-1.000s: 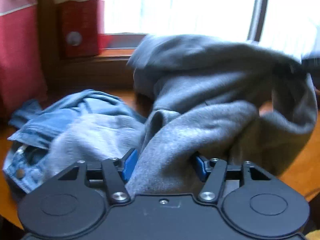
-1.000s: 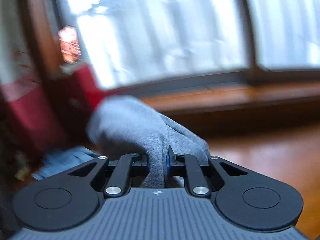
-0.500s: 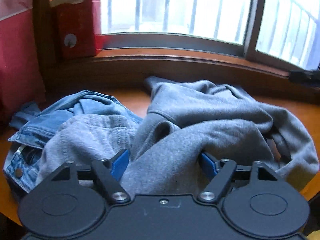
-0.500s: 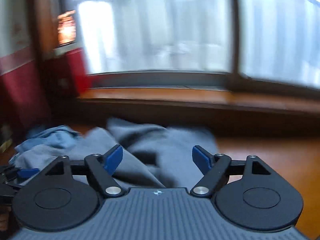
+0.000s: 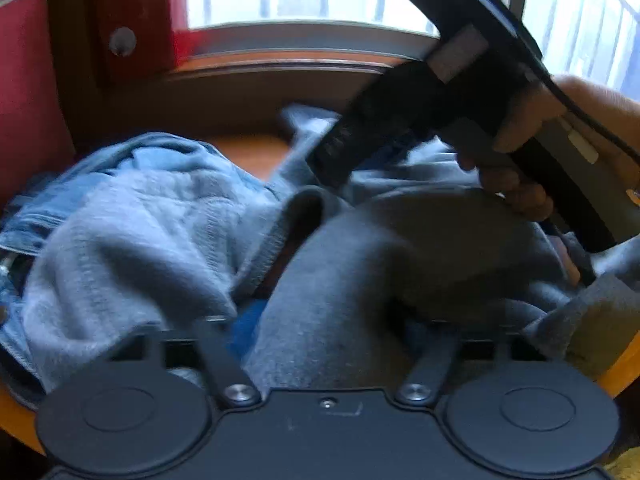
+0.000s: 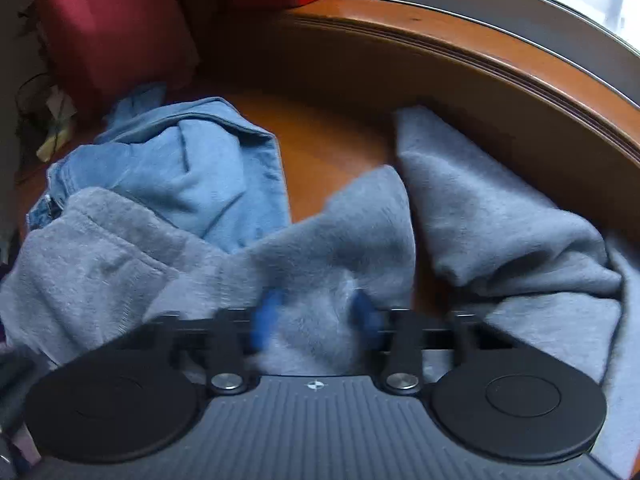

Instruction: Fold clothes

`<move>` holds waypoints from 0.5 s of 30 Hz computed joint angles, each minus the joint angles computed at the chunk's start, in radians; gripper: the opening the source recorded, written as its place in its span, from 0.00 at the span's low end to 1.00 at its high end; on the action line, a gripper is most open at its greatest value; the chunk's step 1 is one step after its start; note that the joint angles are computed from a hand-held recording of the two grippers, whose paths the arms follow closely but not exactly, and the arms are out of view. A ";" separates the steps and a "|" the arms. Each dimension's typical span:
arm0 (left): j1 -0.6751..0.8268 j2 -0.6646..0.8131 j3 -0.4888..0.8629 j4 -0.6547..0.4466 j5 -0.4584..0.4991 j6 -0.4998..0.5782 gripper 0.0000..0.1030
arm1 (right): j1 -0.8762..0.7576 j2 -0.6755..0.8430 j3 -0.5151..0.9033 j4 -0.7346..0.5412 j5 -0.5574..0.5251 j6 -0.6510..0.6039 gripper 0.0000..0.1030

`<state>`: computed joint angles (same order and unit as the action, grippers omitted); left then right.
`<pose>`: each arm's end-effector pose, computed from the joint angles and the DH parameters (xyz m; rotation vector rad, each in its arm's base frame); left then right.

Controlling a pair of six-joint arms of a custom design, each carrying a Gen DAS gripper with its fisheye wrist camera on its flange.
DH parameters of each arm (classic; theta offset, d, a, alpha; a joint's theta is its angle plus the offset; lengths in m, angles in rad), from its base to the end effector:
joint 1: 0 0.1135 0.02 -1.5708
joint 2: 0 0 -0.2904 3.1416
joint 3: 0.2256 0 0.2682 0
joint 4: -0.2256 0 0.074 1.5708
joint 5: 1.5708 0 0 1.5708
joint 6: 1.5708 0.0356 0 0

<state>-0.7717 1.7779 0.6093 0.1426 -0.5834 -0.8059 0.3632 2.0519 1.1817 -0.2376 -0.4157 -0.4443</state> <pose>0.2222 -0.1889 0.0919 -0.2380 2.3539 0.0316 0.3841 0.1614 0.1144 -1.1477 2.3553 0.5264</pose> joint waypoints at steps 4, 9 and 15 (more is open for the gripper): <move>-0.019 -0.030 0.009 -0.002 -0.034 0.015 0.27 | -0.080 -0.146 -0.107 0.102 -0.202 0.102 0.06; -0.023 -0.112 0.061 -0.026 -0.142 0.144 0.24 | -0.235 -0.409 -0.220 0.209 -0.422 0.248 0.05; -0.077 -0.159 0.150 0.047 -0.224 0.464 0.27 | -0.551 -0.637 -0.376 0.488 -0.595 0.512 0.04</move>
